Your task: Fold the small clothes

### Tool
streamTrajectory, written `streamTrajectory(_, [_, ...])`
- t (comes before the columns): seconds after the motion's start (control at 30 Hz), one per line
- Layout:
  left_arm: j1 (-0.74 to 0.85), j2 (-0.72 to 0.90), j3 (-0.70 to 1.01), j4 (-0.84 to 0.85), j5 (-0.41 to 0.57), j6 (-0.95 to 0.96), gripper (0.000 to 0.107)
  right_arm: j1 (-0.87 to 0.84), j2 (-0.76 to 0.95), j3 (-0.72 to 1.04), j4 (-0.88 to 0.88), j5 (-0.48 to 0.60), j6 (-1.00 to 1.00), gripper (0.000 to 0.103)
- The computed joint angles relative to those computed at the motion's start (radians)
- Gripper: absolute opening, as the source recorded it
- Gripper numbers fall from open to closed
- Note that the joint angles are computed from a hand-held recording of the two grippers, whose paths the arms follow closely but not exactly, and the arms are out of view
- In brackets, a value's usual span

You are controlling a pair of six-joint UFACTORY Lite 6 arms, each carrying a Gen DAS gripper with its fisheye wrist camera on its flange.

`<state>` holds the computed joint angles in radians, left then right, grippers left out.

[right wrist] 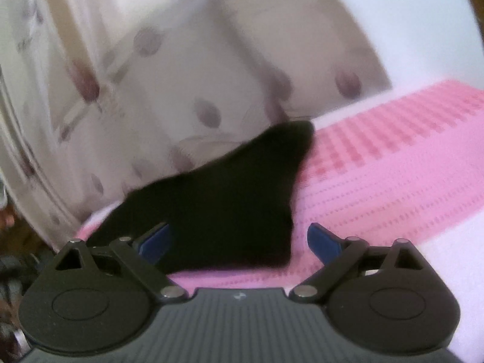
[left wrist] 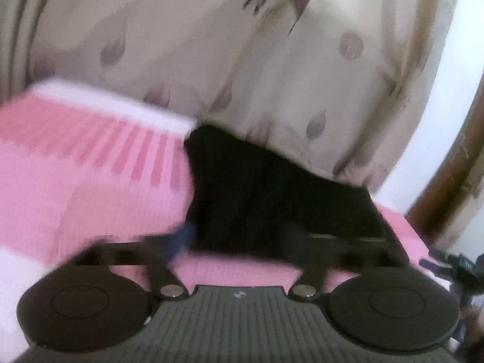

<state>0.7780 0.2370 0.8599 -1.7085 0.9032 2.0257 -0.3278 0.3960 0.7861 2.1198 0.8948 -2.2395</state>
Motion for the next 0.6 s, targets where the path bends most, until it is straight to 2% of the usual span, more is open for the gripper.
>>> streamTrajectory(0.07, [-0.059, -0.027, -0.034, -0.116, 0.013, 0.082, 0.101, 0.044, 0.064, 0.090, -0.029, -0.084, 0.029, 0.097])
streamTrajectory(0.1, [-0.098, -0.022, -0.030, -0.155, -0.006, 0.107, 0.101, 0.056, 0.091, 0.124, -0.049, -0.097, 0.047, 0.085])
streamTrajectory(0.13, [-0.141, -0.006, -0.015, -0.196, -0.046, 0.126, 0.099, 0.068, 0.105, 0.148, -0.056, -0.117, 0.056, 0.054])
streamTrajectory(0.2, [-0.194, 0.066, 0.046, -0.227, -0.097, 0.107, 0.094, 0.083, 0.131, 0.212, -0.142, -0.190, 0.160, 0.026])
streamTrajectory(0.3, [-0.204, 0.178, 0.146, -0.192, -0.138, 0.017, 0.091, 0.034, 0.122, 0.208, -0.303, -0.169, 0.254, 0.020])
streamTrajectory(0.4, [-0.172, 0.232, 0.174, -0.162, -0.132, 0.000, 0.091, -0.031, 0.081, 0.159, -0.391, -0.195, 0.244, 0.008])
streamTrajectory(0.47, [-0.148, 0.248, 0.178, -0.148, -0.123, -0.008, 0.091, -0.085, 0.090, 0.167, -0.440, -0.132, 0.269, 0.010])
streamTrajectory(0.6, [-0.090, 0.262, 0.209, -0.110, -0.034, -0.127, 0.096, -0.141, 0.028, 0.122, -0.330, -0.062, 0.253, 0.011])
